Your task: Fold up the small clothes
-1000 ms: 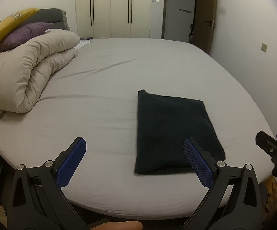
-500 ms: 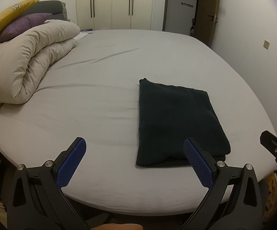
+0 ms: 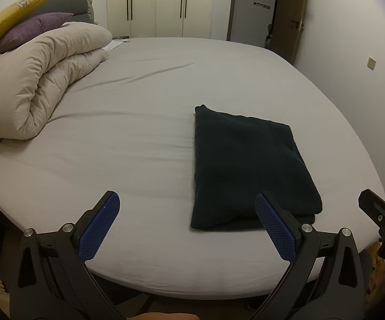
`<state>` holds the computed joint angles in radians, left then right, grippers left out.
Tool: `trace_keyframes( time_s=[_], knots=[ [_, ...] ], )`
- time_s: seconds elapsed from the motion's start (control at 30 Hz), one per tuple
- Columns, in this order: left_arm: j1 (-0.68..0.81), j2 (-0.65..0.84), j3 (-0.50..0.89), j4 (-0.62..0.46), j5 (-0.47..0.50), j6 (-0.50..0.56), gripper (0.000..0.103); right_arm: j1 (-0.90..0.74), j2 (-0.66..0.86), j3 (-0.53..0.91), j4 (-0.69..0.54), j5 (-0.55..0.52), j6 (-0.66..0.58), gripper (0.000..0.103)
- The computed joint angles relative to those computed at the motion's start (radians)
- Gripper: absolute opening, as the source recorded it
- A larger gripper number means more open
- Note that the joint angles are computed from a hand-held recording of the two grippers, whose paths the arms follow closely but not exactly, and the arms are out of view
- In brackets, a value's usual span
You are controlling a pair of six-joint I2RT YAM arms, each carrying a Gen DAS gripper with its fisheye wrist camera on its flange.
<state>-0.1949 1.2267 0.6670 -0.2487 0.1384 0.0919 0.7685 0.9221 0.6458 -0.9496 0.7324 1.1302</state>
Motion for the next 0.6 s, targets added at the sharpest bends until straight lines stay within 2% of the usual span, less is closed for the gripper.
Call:
trace_keyframes(
  time_s=[0.6],
  knots=[
    [-0.006,0.017,-0.005,0.024,-0.012,0.012,0.103,-0.005,-0.022,-0.014,-0.003,-0.011,0.003,0.103]
  ],
)
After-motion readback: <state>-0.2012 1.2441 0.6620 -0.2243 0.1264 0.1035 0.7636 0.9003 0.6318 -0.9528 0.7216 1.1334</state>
